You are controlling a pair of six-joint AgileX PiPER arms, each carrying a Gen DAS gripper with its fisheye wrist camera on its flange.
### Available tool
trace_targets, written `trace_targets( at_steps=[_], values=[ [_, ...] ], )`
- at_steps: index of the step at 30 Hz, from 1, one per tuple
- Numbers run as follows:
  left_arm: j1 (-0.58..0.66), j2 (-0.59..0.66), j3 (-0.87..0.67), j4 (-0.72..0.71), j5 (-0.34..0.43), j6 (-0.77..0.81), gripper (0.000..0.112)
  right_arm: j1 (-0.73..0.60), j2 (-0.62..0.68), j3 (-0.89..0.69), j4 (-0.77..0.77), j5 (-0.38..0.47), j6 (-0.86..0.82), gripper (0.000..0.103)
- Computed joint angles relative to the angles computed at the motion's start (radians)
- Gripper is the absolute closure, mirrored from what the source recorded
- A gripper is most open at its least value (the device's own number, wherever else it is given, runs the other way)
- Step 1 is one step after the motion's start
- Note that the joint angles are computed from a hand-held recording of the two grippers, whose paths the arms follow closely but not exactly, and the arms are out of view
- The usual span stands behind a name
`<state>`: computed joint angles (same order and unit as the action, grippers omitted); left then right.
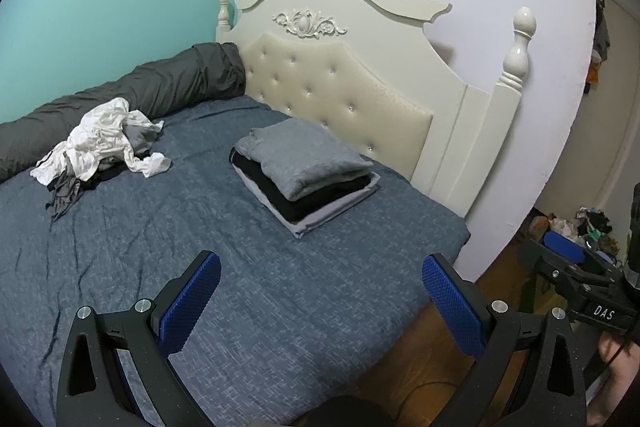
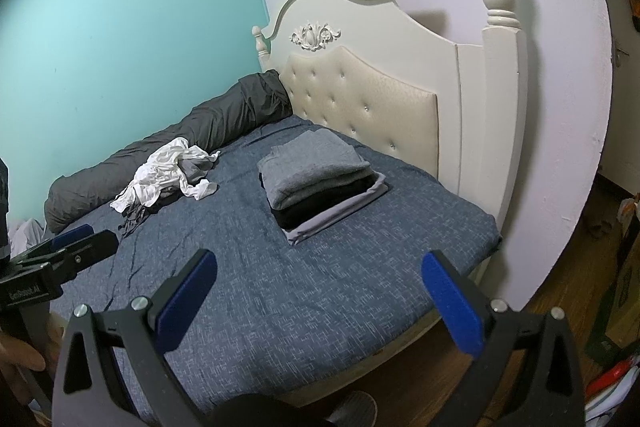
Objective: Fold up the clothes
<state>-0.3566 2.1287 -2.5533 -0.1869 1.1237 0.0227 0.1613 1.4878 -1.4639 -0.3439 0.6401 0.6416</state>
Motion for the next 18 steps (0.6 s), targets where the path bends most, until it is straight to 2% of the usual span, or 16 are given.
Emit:
trace_targets(
  at_steps=[5, 18],
  values=[
    [0.001, 0.047, -0.096, 0.011, 0.062, -0.019, 0.01, -0.005, -0.001, 0.001, 0.009, -0.001, -0.008, 0.0],
    [-0.006, 0.039, -0.077, 0.008, 0.043, -0.01, 0.01, -0.014, 0.001, 0.005, 0.02, -0.004, -0.015, 0.0]
  ],
)
